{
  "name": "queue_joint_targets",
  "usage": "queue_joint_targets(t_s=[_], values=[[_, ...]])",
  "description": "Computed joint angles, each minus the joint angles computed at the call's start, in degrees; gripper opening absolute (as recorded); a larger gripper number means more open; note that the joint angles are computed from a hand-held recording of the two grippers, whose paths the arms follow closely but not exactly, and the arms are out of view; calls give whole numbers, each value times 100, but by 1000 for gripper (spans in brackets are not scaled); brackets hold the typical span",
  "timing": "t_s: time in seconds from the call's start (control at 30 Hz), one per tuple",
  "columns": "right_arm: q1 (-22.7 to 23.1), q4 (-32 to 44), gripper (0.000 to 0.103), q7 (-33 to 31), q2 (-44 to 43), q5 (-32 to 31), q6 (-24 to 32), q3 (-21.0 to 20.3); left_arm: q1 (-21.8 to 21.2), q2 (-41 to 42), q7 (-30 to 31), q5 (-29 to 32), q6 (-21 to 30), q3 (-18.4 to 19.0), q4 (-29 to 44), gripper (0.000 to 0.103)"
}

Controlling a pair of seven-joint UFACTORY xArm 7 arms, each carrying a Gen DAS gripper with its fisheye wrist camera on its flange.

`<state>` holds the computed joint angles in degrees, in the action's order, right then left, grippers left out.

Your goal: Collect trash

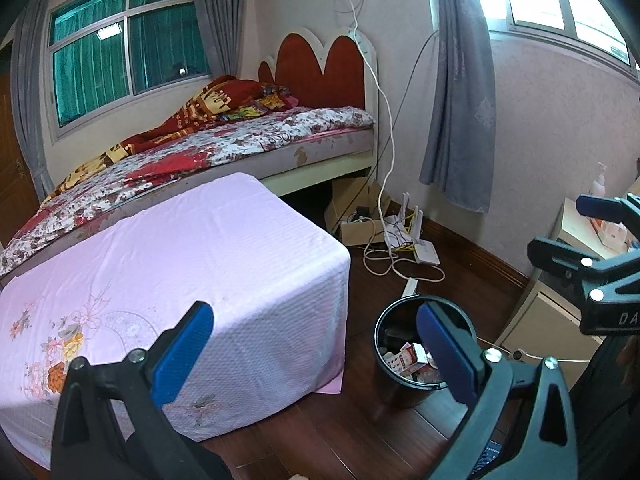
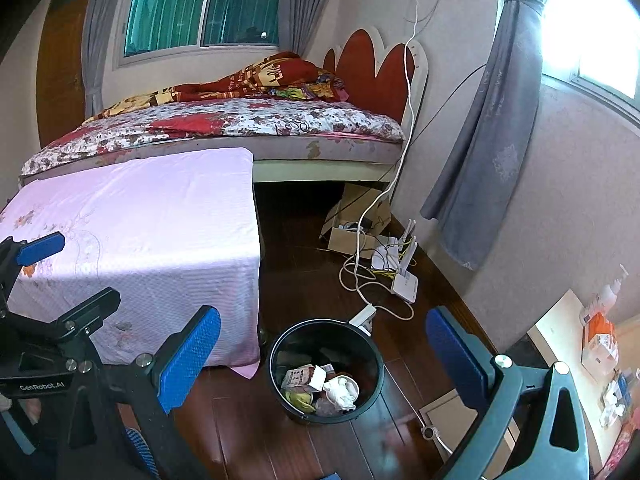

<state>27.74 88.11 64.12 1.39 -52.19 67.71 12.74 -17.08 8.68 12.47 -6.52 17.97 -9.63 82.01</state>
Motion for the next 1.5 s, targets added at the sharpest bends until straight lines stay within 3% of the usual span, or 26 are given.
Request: queue_joint_targets(t_s=[0.57,1.5], values=[[-23,6,103,-3,-17,-17,-1,6,33,59,125,-185,182,-21,168,102],[-74,-38,103,-42,-54,11,-111,2,43,49,226,-226,-9,-52,94,102]])
